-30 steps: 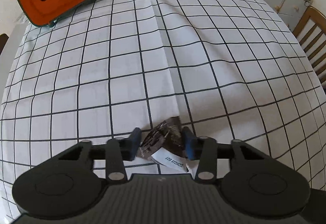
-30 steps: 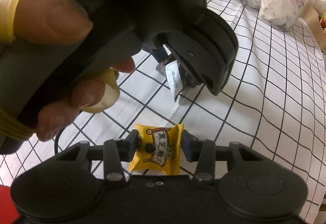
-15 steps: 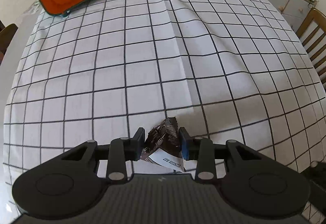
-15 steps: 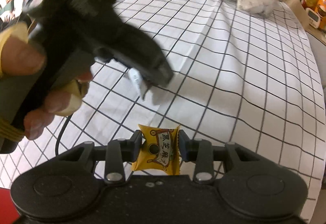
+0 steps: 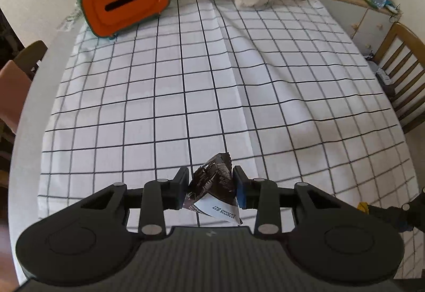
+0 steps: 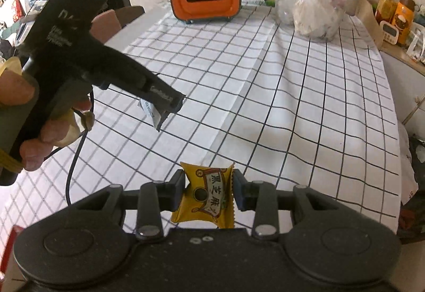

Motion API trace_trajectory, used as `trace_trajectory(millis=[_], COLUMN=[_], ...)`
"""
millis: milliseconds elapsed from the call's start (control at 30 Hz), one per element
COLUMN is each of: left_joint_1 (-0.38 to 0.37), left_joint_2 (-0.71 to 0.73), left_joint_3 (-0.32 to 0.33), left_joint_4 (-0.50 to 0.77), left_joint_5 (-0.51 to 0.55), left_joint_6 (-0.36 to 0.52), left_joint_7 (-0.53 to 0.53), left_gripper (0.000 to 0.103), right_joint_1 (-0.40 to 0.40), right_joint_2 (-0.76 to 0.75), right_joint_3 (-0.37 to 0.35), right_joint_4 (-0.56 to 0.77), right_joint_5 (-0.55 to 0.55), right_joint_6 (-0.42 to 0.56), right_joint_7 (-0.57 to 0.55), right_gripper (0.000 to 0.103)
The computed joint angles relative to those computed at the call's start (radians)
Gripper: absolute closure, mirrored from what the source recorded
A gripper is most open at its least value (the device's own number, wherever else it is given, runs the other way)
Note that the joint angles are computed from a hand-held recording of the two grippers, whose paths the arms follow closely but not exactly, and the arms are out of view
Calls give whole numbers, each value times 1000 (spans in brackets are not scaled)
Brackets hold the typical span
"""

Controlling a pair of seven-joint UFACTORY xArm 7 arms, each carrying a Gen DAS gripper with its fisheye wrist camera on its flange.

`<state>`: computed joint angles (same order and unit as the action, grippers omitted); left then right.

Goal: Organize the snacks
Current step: 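Lift the brown chocolate and yellow candy and carry both over the box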

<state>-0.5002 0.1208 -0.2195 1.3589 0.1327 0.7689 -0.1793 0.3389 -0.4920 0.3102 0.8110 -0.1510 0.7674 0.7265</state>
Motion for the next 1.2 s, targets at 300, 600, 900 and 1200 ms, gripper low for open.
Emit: trace_trajectory(millis=[300, 600, 900, 1200], left_joint_1=[13, 11, -10, -34], left_joint_2=[-207, -407, -597, -766], left_joint_3=[-22, -46, -53, -72], left_joint_4=[-125, -243, -363, -491], left_joint_5=[-68, -131, -213, -261], left_joint_6=[39, 109, 182, 245], left_joint_7=[23, 57, 91, 95], left_gripper=[68, 68, 68, 68], right_joint_1=[32, 58, 89, 135], right_joint_2=[-89, -179, -251, -301], right_joint_3=[25, 61, 103, 138], right_joint_4=[36, 55, 60, 38], right_joint_5=[27, 72, 113, 166], right_joint_6=[74, 161, 225, 252], right_joint_7=[-10, 16, 49, 88], right_gripper=[67, 67, 67, 67])
